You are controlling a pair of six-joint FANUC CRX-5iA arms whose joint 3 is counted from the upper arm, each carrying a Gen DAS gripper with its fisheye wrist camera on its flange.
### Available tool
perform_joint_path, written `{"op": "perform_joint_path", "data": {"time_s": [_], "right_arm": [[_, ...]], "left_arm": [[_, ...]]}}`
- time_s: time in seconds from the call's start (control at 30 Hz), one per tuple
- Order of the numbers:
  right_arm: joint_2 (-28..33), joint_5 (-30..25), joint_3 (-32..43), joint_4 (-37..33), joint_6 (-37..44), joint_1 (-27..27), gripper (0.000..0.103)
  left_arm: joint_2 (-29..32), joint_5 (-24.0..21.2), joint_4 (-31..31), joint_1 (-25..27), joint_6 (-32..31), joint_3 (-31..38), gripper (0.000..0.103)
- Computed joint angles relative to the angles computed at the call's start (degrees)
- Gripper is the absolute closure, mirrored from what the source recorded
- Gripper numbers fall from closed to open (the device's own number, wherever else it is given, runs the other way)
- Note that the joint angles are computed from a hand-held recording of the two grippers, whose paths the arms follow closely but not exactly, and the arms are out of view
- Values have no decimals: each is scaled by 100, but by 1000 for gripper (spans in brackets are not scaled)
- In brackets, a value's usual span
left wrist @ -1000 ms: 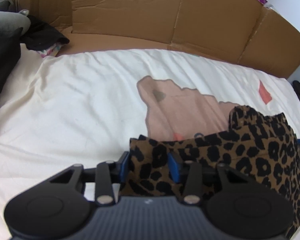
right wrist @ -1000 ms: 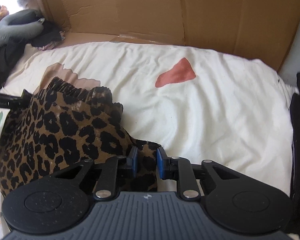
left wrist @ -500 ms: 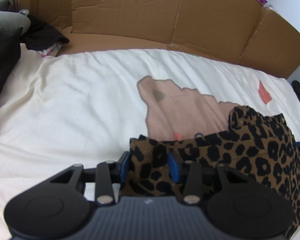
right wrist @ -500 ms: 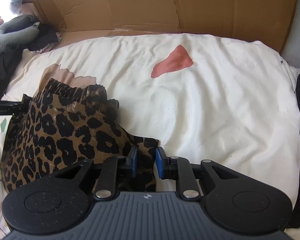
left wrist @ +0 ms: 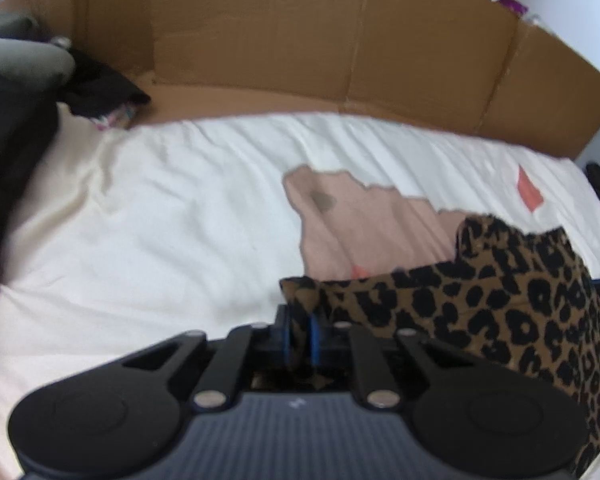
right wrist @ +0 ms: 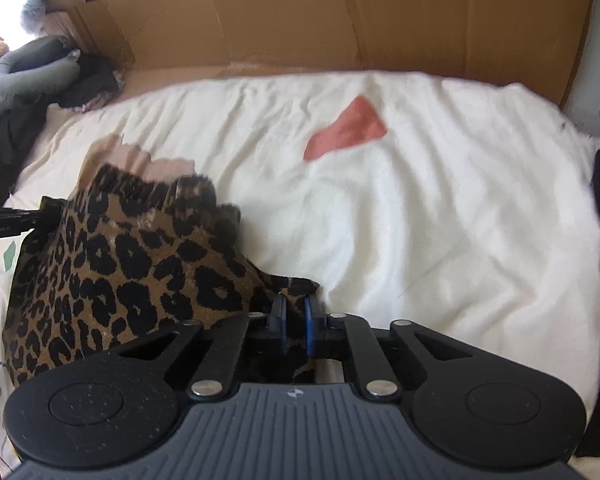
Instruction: Fold clothes
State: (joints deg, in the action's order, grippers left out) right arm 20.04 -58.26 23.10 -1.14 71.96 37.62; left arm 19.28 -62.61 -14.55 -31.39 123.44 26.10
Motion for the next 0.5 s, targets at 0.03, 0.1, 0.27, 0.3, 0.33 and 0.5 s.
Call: {"op": "perform_joint_path", "data": {"time_s": [0.03,0.1,0.27,0.3,0.33,0.5], "right_arm": [[-68,97,-83,97,-92,7,97],[-211,244,-205,153,-254,-17,97],[-583,570,-510,354,-509,41,98],[-640,623,-553,405,-579,61,98],[-698,684,-604,455,-656,82,98],[-864,835,-731,672,-914,140,98]], "left_arm": [[-50,18,-22,-6,71,-27,93],[-185,85,-47,2,206,-118,93],[-453,160,-226,-54,374,-152,93],[-479,146,-284,-83,385,-114,93],[-505,140,-322,-100,411,-89,93],[-512,110,-335,-105,515,74,94]]}}
